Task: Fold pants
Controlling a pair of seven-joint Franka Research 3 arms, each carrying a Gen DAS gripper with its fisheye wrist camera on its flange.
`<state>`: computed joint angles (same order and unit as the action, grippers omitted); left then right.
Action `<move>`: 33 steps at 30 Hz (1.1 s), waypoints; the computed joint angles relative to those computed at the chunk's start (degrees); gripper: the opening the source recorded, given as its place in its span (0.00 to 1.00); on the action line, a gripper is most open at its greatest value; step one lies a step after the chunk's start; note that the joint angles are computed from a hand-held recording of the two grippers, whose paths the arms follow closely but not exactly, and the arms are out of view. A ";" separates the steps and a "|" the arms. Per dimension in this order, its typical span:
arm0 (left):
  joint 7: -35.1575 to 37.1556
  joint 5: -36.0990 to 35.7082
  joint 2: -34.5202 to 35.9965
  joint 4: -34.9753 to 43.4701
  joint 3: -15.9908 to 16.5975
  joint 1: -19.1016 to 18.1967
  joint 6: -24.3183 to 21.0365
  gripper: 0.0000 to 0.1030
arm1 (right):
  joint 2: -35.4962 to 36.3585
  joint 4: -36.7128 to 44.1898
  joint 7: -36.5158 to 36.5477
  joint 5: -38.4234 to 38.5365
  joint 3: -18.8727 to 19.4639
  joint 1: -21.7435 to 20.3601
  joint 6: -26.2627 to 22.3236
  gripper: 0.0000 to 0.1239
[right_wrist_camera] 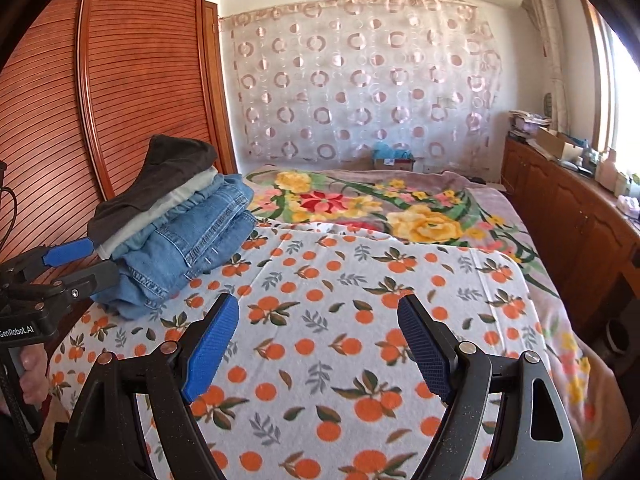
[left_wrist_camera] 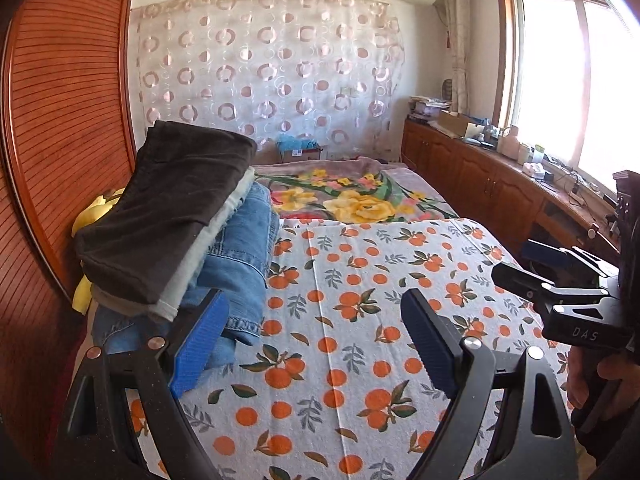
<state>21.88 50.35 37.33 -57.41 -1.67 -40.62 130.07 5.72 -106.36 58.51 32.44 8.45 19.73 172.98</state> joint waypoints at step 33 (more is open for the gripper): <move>-10.44 12.07 -8.76 -10.53 -3.94 -5.60 -7.28 0.86 | -17.82 -14.31 -58.95 63.31 -4.55 9.76 11.41 0.67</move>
<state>11.44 62.41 28.57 -67.95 -5.61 -46.22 122.79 -12.10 -120.68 -0.45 95.75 3.90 29.50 184.38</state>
